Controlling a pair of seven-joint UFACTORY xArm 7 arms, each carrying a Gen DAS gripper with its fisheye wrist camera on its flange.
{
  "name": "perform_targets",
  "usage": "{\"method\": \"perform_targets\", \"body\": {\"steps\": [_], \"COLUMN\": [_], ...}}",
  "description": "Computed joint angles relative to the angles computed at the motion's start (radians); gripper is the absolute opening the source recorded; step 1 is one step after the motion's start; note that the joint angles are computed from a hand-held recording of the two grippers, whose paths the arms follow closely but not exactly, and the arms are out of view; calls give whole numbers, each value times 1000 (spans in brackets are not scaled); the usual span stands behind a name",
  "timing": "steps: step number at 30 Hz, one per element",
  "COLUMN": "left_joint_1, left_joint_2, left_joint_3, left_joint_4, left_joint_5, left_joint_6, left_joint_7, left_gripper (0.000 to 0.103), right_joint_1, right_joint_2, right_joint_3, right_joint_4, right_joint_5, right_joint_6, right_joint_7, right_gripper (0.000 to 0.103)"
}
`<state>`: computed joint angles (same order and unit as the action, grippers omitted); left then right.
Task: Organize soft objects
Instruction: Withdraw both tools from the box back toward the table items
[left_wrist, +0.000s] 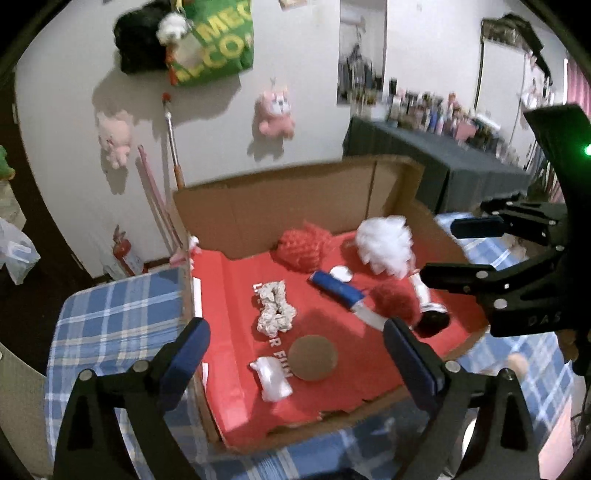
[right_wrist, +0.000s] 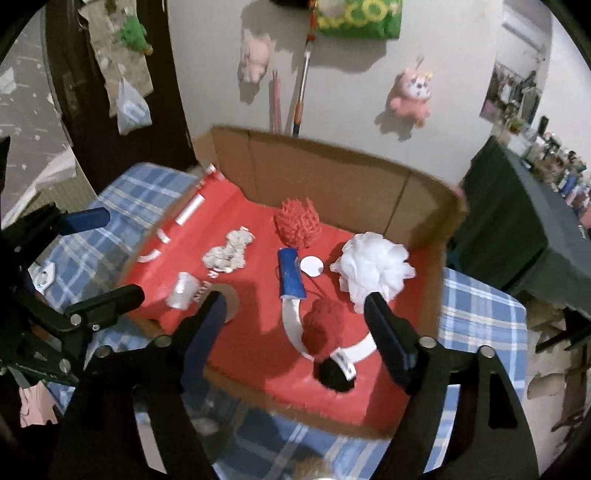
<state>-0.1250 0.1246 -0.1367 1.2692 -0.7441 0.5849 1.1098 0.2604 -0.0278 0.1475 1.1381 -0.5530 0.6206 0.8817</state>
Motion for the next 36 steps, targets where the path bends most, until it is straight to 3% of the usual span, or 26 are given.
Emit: {"method": "perform_targets", "body": {"steps": [3, 7, 11, 15, 21, 27, 36], "left_joint_1": [9, -32, -68, -100, -122, -135, -119], "left_joint_2": [-110, -253, -354, -453, -586, -692, -758], "left_joint_3": [9, 68, 135, 178, 239, 253, 256], "left_joint_4": [-100, -231, -316, -415, -549, -678, -795], "left_joint_5": [-148, -324, -403, -488, -559, -662, -697], "left_joint_6": [-20, -39, 11, -10, 21, -25, -9], "left_joint_7": [115, 286, 350, 420, 485, 599, 636], "left_gripper": [103, 103, 103, 103, 103, 103, 103], "right_joint_1": [5, -4, -16, -19, -8, 16, 99], "right_joint_2": [-88, -191, -280, -363, -436, -446, -368], "right_joint_3": [31, 101, 184, 261, 369, 488, 564], "right_joint_4": [-67, -144, -212, -278, -333, -364, -393], "right_joint_5": [-62, -145, -219, -271, -300, -365, -413], "right_joint_6": [7, 43, 84, 114, 194, 303, 501], "right_joint_7": [96, 209, 322, 447, 573, 748, 1019], "right_gripper": [78, 80, 80, 81, 86, 90, 90]}}
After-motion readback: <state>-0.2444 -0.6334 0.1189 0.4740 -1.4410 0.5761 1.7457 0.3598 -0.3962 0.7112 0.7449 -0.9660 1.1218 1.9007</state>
